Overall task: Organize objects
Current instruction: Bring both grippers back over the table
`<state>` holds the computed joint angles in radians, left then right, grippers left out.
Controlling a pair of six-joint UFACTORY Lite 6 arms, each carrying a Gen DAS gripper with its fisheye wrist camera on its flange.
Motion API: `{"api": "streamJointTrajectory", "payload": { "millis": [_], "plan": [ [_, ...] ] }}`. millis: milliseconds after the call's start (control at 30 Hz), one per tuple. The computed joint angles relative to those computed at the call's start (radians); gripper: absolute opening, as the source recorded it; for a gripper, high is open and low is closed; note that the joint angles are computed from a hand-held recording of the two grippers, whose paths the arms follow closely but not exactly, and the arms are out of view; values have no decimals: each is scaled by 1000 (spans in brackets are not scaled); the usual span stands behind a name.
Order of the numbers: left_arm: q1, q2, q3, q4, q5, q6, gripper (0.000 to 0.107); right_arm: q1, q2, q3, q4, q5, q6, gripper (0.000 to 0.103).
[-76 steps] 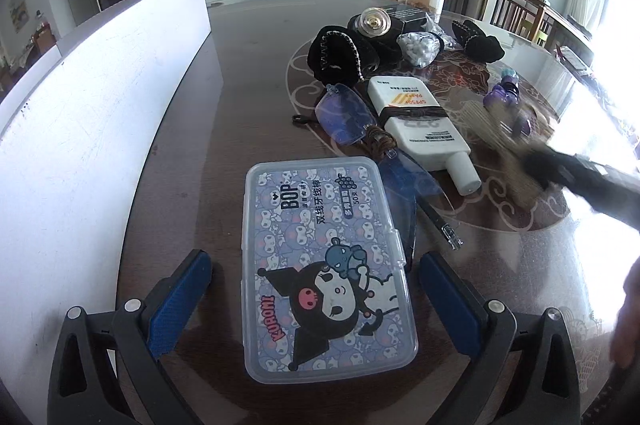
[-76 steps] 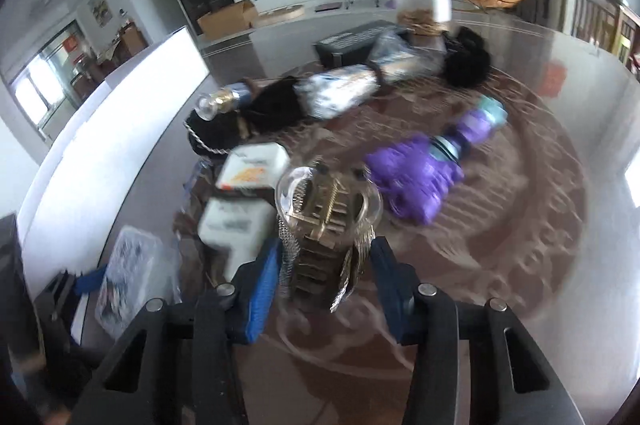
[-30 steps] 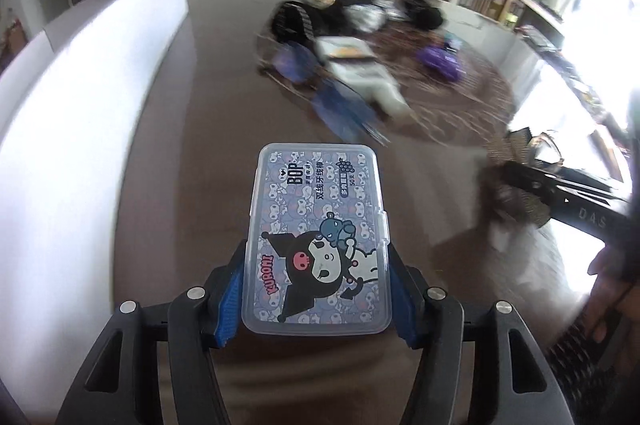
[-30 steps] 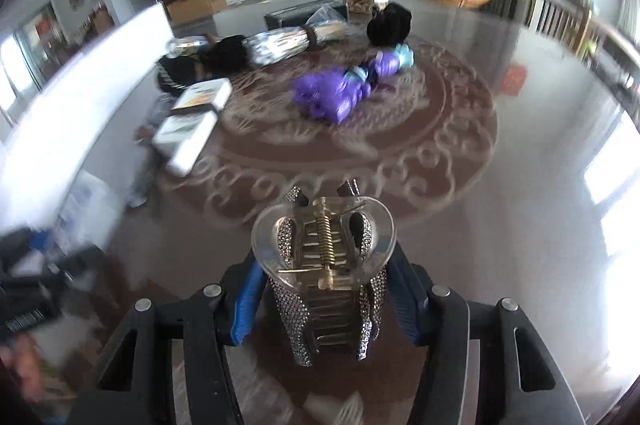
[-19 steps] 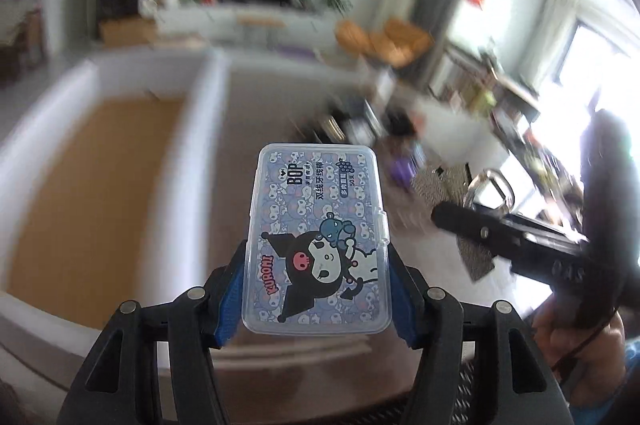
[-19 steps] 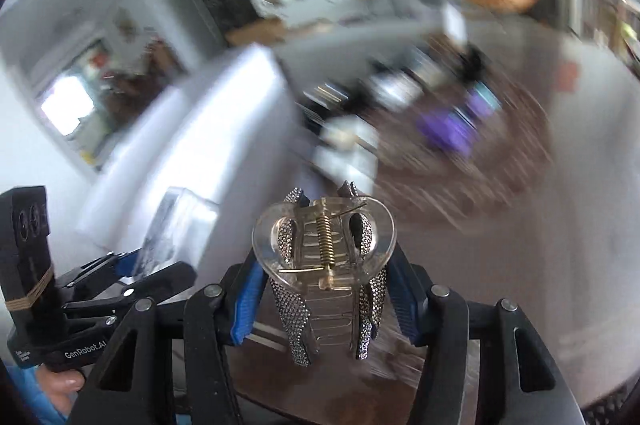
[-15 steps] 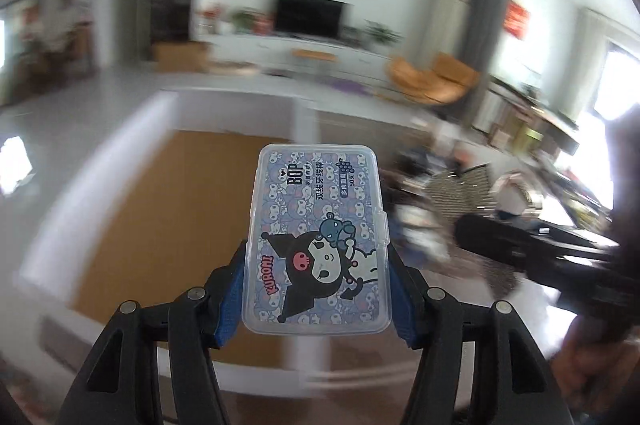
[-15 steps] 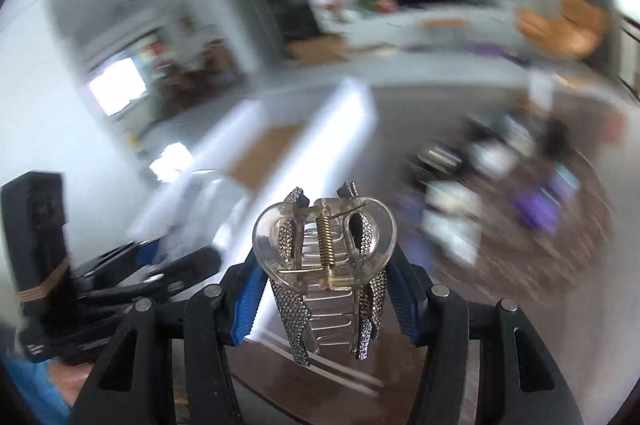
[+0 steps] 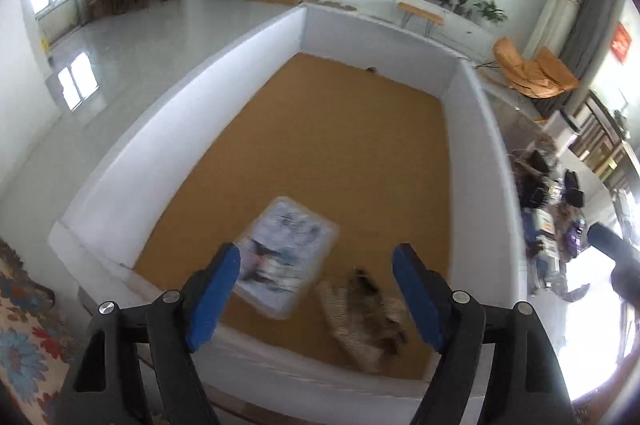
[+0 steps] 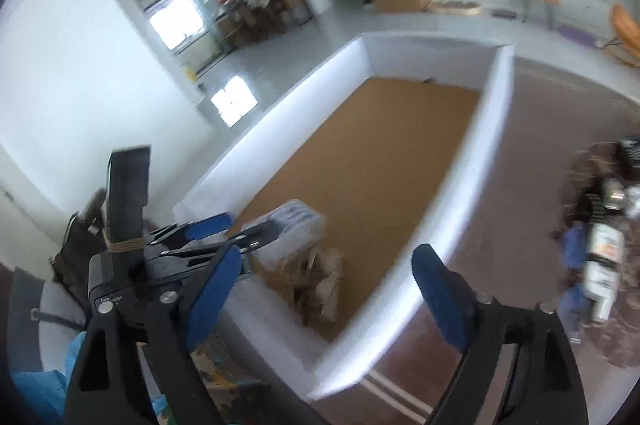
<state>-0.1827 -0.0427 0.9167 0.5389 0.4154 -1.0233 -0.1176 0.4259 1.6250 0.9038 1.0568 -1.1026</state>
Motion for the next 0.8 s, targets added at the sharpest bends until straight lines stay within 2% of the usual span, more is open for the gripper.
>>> {"api": "streamJointTrajectory", "payload": {
  "millis": [100, 167, 233, 300, 367, 400, 467, 567, 667, 733, 800],
  "plan": [
    [-147, -4, 33, 110, 19, -148, 78, -151, -35, -33, 42, -7, -76, 97],
    [-232, -24, 47, 93, 7, -129, 78, -247, -35, -58, 63, -40, -138, 100],
    [-338, 25, 115, 51, -24, -83, 78, -373, 18, -61, 67, -126, -225, 100],
    [-466, 140, 244, 46, -17, -75, 88, -463, 111, -34, 23, -258, -267, 100],
    [-565, 291, 366, 87, 2, -117, 97, -523, 207, 26, -32, -337, -261, 100],
    [-606, 339, 393, 108, 26, -159, 97, -552, 296, 95, -91, -384, -222, 100],
    [-615, 511, 509, 72, 10, -133, 97, -593, 380, 174, -166, -393, -171, 100],
    [-598, 771, 739, -11, 46, -63, 97, -616, 424, 197, -226, -428, -138, 100],
    [-576, 946, 913, -70, 68, -11, 97, -606, 506, 311, -290, -404, -39, 100],
    [-599, 1063, 1092, -2, 167, -43, 97, -595, 574, 401, -306, -405, 2, 102],
    [-597, 1198, 1302, -9, 251, 19, 101, -582, 628, 474, -307, -411, 23, 103]
  ]
}}
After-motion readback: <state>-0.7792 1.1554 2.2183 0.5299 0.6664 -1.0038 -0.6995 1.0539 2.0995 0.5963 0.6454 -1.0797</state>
